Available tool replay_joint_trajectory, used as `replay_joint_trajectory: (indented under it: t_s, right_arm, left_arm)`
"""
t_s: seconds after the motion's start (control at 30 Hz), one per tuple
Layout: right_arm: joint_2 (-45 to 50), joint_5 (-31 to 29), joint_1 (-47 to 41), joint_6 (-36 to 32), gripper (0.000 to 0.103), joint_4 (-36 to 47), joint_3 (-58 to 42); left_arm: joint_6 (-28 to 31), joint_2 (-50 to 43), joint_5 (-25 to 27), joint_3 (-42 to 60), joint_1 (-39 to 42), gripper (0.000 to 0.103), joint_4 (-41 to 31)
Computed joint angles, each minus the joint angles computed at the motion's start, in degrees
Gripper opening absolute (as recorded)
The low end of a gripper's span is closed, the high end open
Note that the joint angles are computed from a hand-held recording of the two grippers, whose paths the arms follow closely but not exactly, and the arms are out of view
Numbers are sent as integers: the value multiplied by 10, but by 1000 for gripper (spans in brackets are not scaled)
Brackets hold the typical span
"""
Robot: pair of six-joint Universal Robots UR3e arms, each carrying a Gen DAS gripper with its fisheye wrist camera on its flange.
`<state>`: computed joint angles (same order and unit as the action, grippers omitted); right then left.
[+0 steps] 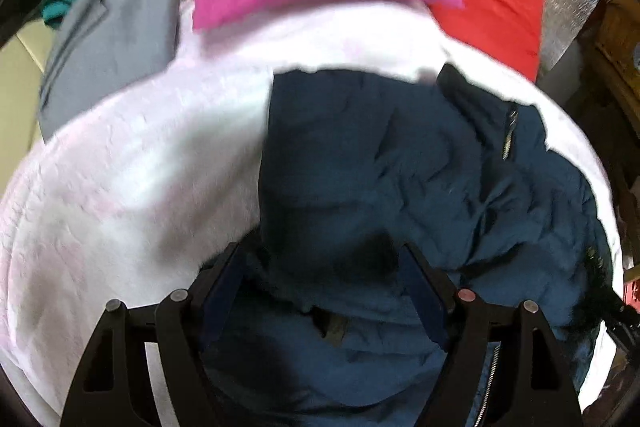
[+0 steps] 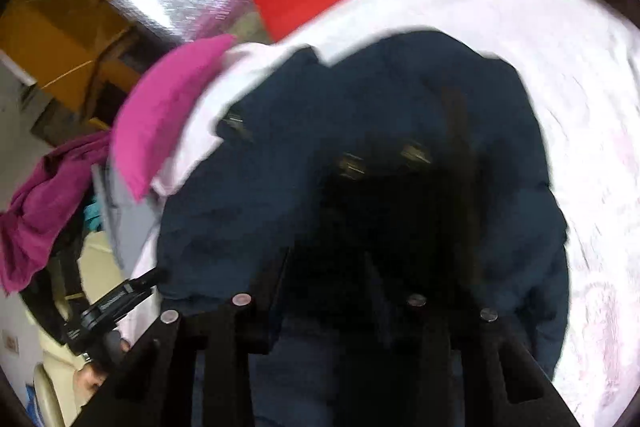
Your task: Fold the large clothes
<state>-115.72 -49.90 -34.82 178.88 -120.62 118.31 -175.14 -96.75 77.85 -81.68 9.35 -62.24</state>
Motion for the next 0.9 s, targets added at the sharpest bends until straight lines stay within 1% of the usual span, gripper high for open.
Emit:
replay_joint_trajectory:
  t_s: [0.07, 0.1, 0.2, 0.27, 0.3, 0.33, 0.37, 0.47, 0.5, 0.57, 0.6, 0.67, 0.7, 0.73, 0.8, 0.83, 0.9]
  right_arm:
    - [38, -16, 41, 37, 40, -53, -21]
    - [73, -32, 70, 62, 40, -90, -39]
    - [173, -71, 126, 117, 40, -156, -93]
    - [234, -92, 149, 146, 40, -172, -128]
    - [276, -103, 158, 149, 40, -154, -157]
    - [307, -102, 163, 153, 39, -145, -180]
    - [316, -96, 160, 152, 39, -147, -181]
    - [282, -71, 140, 136, 39, -123, -161]
    - [258, -59, 127, 125, 41, -113, -144]
    - [197, -36, 93, 101, 49, -103, -99]
    - [155, -18, 65, 80, 49, -88, -72]
    - [59, 23, -4, 21, 49, -14, -30]
    - [4, 46, -54, -25, 49, 51, -13]
    - [-27, 58, -84, -53, 49, 95, -7]
    - [-84, 87, -161, -142, 50, 233, -7]
    - [-94, 88, -177, -164, 50, 264, -7]
    - [-99, 73, -188, -176, 50, 277, 4]
  left_arm:
    - [-1, 6, -11, -8, 4, 80, 18]
    - [-4, 5, -10, -11, 4, 80, 26]
    - [-3, -9, 8, -3, -5, 80, 22]
    - [-2, -38, 44, 23, -19, 80, -9]
    - [-2, -50, 49, 25, -23, 80, -18]
    - [-2, -53, 42, 26, -20, 80, -20]
    - [-3, -53, 40, 28, -19, 80, -21]
    - [4, -46, 41, 37, -18, 80, -33]
    - [4, -41, 40, 34, -16, 80, -31]
    - [4, -21, 32, 26, -8, 80, -39]
    - [5, -12, 24, 21, -2, 80, -37]
    - [8, 6, 12, 7, 8, 80, -30]
    - [10, 16, 8, 2, 14, 80, -29]
    - [10, 20, 7, 0, 17, 80, -28]
    - [7, 19, 8, 1, 19, 80, -29]
    - [6, 13, 13, 6, 17, 80, -32]
    - [4, 1, 32, 16, 5, 80, -45]
